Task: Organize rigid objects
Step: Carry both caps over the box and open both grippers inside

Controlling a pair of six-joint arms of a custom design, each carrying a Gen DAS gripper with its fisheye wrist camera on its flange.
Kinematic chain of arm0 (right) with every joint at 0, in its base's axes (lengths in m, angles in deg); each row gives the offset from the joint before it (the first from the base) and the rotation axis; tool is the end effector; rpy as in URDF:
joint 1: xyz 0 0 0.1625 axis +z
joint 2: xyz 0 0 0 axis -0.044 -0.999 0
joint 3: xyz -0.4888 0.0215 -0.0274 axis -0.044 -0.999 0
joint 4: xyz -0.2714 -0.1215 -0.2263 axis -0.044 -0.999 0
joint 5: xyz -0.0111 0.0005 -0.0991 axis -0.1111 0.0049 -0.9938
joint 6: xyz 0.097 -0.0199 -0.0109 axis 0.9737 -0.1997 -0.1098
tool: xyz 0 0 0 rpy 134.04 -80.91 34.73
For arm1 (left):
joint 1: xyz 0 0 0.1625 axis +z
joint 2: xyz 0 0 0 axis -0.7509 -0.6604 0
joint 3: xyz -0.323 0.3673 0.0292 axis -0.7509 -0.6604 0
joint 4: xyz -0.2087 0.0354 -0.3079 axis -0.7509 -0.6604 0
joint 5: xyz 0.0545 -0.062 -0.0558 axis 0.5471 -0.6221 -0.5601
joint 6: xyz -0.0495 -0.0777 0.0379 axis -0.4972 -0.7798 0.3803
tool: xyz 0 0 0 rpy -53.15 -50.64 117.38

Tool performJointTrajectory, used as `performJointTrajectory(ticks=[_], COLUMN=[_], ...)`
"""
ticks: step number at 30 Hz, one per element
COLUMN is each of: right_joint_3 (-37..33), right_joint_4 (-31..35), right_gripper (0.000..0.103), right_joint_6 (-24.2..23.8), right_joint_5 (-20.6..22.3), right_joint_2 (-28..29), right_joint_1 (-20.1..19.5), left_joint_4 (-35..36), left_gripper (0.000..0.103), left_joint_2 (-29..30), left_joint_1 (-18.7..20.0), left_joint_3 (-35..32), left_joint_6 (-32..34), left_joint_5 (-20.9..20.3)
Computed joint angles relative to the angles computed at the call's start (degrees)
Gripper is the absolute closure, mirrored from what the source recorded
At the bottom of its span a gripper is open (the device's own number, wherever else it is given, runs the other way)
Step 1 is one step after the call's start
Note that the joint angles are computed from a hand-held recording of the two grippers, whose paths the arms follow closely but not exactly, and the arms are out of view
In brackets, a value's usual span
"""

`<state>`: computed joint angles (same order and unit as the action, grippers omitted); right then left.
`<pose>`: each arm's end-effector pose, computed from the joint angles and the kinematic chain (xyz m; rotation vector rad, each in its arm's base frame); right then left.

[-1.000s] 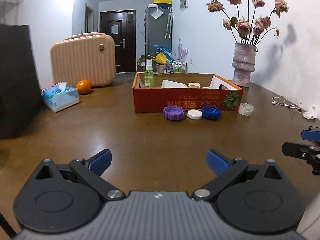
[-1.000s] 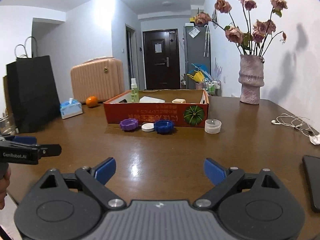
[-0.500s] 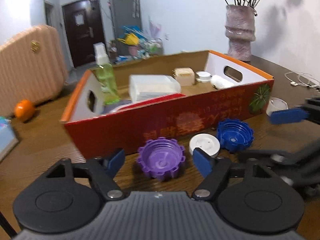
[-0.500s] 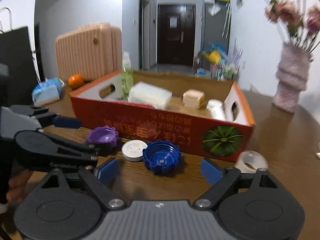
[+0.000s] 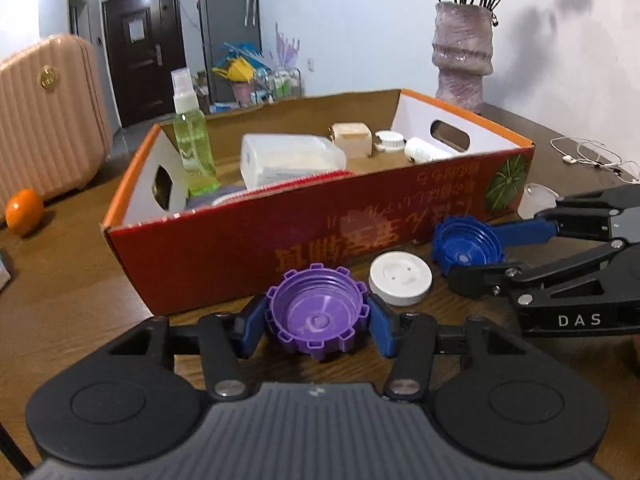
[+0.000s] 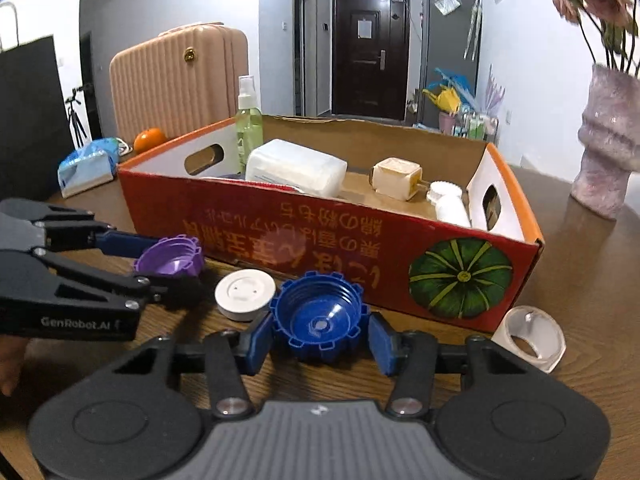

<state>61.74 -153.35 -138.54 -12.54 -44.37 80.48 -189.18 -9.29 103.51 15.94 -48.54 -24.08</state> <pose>-0.0205 -0.7059 0.2080 0.8358 -2.2767 0.9583 -0.2618 -0.7111 -0.0577 0.9064 2.2456 -0.8865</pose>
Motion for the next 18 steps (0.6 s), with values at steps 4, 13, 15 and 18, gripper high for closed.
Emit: performJointTrajectory(ticks=[4, 13, 15, 18], right_joint_3=[0.0, 0.6, 3.2, 10.2], right_joint_4=[0.2, -0.8, -6.0, -10.0], right_gripper=[0.052, 0.053, 0.053, 0.053], right_joint_6=[0.3, -0.2, -1.3, -0.8], right_joint_5=[0.5, -0.6, -1.4, 0.6], right_joint_2=[-0.1, -0.2, -0.4, -3.5], right_joint_1=[-0.2, 0.3, 0.7, 0.4], left_joint_4=[-0.8, -7.0, -11.0, -20.2], left_gripper=[0.049, 0.049, 0.049, 0.049], left_joint_2=[0.2, -3.0, -5.0, -6.7], left_joint_1=[-0.1, -2.3, -3.6, -6.7], left_joint_3=[0.0, 6.0, 11.3, 20.3], left_joint_6=[0.6, -3.5, -4.4, -4.2], left_joint_5=[0.8, 3.5, 3.5, 6.7])
